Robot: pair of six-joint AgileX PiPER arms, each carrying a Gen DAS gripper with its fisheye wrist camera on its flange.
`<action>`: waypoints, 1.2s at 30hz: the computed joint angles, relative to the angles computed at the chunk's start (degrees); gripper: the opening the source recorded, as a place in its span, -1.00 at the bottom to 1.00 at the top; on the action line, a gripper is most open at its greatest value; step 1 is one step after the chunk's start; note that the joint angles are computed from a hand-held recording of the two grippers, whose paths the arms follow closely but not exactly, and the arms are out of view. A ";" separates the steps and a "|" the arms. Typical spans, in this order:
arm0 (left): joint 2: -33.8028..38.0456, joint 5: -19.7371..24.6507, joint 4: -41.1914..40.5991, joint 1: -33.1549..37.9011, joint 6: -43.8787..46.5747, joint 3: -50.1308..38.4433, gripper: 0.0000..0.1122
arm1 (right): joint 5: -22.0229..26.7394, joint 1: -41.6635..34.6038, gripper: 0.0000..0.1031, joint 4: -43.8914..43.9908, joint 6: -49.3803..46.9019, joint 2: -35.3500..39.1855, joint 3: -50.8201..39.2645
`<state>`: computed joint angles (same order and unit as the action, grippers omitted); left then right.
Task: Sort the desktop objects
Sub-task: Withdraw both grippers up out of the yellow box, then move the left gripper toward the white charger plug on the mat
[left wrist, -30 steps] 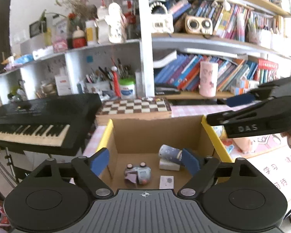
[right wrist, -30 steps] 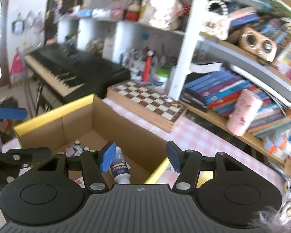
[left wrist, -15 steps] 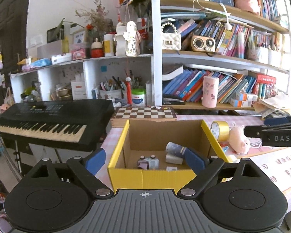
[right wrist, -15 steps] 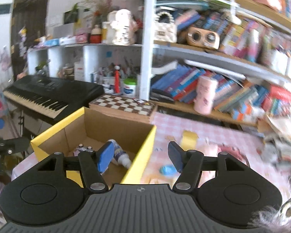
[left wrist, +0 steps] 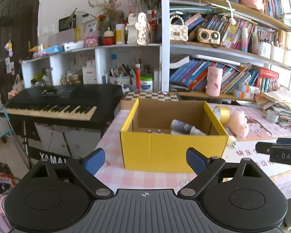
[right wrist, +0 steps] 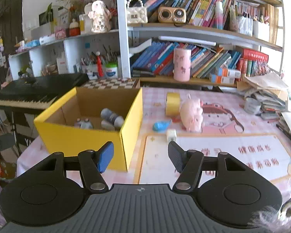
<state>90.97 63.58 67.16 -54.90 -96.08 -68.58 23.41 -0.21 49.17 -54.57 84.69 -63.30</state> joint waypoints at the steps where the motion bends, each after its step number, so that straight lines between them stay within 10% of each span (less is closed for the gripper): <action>1: -0.03 0.30 -0.24 -0.42 -0.16 0.17 0.66 | -0.40 0.26 0.15 -0.51 0.30 -0.70 1.08; 36: 2.65 -3.67 -6.25 -5.24 -0.34 2.10 0.67 | -0.92 3.15 0.26 -10.17 4.32 -9.01 14.73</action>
